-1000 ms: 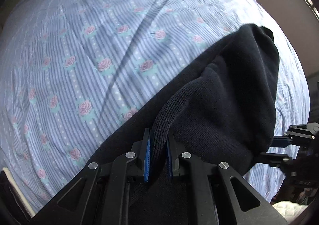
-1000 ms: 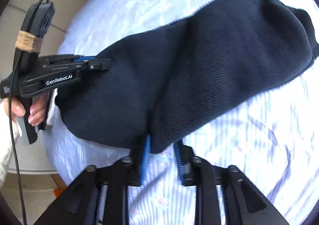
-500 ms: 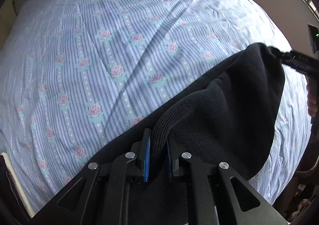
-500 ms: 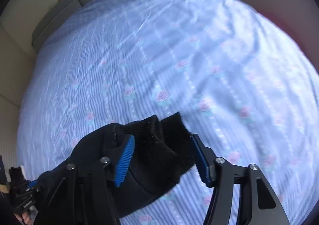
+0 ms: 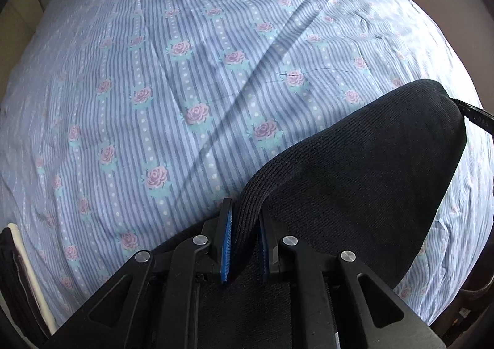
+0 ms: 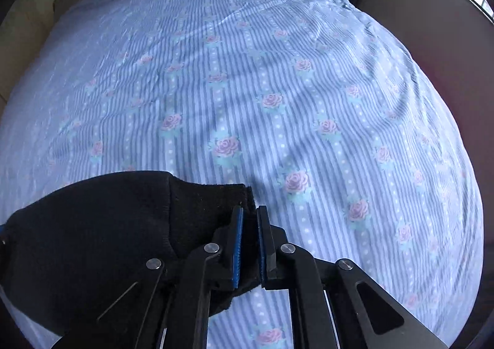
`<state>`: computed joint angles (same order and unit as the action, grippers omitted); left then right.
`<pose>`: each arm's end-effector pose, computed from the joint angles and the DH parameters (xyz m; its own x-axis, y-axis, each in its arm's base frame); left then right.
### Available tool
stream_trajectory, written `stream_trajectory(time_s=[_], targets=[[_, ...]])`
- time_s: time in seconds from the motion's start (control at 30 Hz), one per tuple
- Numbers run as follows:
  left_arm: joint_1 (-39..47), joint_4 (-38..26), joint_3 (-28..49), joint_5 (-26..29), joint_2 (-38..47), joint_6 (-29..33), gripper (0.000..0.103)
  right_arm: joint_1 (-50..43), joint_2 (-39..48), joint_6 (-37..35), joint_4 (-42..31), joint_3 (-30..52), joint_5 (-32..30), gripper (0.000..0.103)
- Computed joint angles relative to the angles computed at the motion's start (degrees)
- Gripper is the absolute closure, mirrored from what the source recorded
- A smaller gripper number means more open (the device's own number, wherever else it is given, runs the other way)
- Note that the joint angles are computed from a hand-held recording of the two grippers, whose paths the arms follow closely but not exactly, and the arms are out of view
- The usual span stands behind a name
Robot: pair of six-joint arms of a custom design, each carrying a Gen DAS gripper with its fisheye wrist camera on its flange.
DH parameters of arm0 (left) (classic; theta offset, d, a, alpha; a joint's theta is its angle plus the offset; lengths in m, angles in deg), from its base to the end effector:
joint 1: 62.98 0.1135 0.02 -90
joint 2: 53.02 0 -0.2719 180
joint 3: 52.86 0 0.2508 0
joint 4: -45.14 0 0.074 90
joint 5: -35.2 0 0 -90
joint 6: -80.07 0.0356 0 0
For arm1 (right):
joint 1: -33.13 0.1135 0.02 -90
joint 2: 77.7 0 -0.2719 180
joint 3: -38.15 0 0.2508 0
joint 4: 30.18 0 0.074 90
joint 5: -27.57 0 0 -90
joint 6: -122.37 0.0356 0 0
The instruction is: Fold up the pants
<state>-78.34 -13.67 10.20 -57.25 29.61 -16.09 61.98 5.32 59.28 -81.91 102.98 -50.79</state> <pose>0.2352 -0.0630 0.1918 -0.9666 0.1543 -0.2047 0.1535 0.9879 0.0200 0.2335 0.1204 0.2028 -0.9200 -0.0007 -0.3919 0.0050 0.9999 -0.0136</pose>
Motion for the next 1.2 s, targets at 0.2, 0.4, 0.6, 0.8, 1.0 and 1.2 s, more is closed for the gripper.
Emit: stream_trajectory(time_s=[0.2, 0.4, 0.6, 0.8, 1.0, 1.2], targets=[[-6.27, -3.70, 2.50, -10.33, -2.81, -3.39, 0.047, -4.74, -13.35, 2.94, -5.98, -3.49, 1.18, 0.046], [-16.05, -9.01, 3.76, -14.20, -15.99, -13.90, 0.037, 2.21, -28.68, 9.43, -8.45, -6.64, 3.34, 0.016], [-28.47, -6.03, 1.40, -11.05, -16.59, -26.16, 0.060, -5.18, -29.53, 15.73, 3.90, -17.97, -14.69, 0.016], [-30.83, 4.17, 0.14, -5.45, -9.38, -30.76, 0.078, -13.01, -22.55, 20.54, 19.56, -26.47, -27.40, 0.016], [-27.74, 12.64, -2.84, 2.61, -0.63, -33.24, 0.083, -13.01, -20.67, 18.01, 23.05, -27.43, -30.38, 0.050], [-27.39, 18.66, -10.48, 7.93, -1.89, -41.26, 0.085, -9.57, -20.50, 19.08, 19.60, -24.64, -26.71, 0.071]])
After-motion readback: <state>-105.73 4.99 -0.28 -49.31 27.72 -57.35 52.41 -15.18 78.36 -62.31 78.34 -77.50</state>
